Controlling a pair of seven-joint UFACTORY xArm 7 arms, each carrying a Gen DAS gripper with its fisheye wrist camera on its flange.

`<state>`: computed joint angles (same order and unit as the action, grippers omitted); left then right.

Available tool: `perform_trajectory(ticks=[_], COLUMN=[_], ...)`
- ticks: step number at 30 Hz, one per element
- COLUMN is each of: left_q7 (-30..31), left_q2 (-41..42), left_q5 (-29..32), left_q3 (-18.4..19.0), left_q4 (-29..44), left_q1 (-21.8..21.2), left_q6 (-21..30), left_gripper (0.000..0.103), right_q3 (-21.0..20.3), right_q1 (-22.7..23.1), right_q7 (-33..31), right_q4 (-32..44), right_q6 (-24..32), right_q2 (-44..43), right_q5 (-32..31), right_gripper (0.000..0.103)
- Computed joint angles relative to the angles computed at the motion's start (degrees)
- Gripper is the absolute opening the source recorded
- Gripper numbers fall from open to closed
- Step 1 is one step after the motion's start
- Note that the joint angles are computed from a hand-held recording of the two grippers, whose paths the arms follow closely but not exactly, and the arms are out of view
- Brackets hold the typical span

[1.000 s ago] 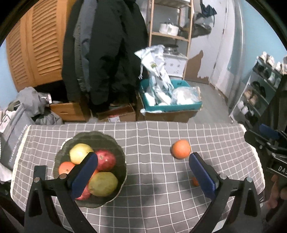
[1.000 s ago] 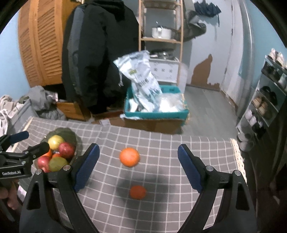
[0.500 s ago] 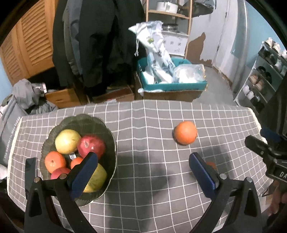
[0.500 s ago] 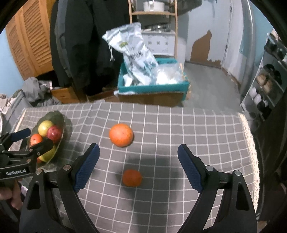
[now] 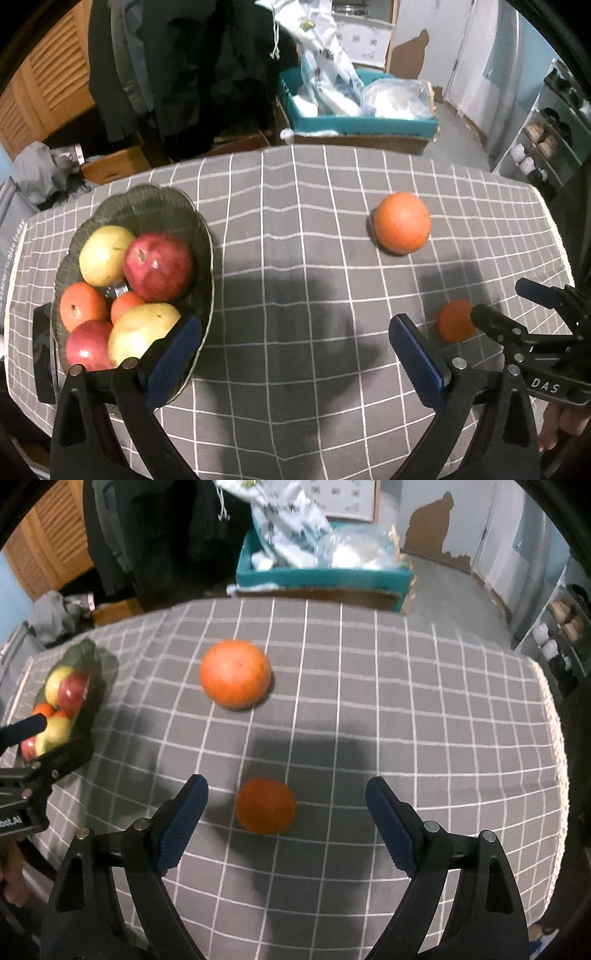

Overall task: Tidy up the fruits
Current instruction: 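Close right tool on small orange while left tool approaches large orange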

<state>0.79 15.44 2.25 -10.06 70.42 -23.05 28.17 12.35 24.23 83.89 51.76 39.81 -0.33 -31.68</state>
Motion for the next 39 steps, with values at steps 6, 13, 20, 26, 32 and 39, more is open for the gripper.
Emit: perform_trajectory(ticks=[6, 13, 20, 26, 32, 39], left_q7=[-0.65, -0.72, -0.76, -0.39, 0.64, 1.21], left_q2=[1.26, 2.35, 3.36, 3.95, 6.60, 10.65], left_q5=[0.99, 1.02, 0.94, 0.53, -1.10, -2.32], left_q3=[0.47, 0.45, 0.28, -0.05, -0.76, -1.37], left_q4=[0.61, 1.10, 1.92, 2.76, 6.34, 12.49], left_q1=[-0.41, -0.42, -0.69, -0.98, -1.36, -2.60], left_q6=[1.13, 1.32, 1.35, 1.20, 1.87, 2.93], left_gripper=[0.102, 0.102, 0.102, 0.102, 0.102, 0.102], right_q3=[-0.70, -1.71, -2.53, -2.81, -3.31, -2.96], right_q1=[-0.09, 0.20, 0.67, 1.44, 0.44, -3.62], right_q7=[-2.02, -4.11, -6.34, -6.75, -1.09, 3.29], right_q4=[-0.70, -1.41, -2.35, -0.77, -2.33, -4.99], right_q6=[-3.04, -7.07, -11.27, -7.91, -6.18, -5.31], right_q2=[2.30, 4.52, 5.53, 5.92, 2.57, -1.34], right_q5=[2.51, 5.17, 7.08, 5.86, 0.19, -4.10], right_gripper=[0.087, 0.074, 0.046, 0.044, 0.044, 0.044])
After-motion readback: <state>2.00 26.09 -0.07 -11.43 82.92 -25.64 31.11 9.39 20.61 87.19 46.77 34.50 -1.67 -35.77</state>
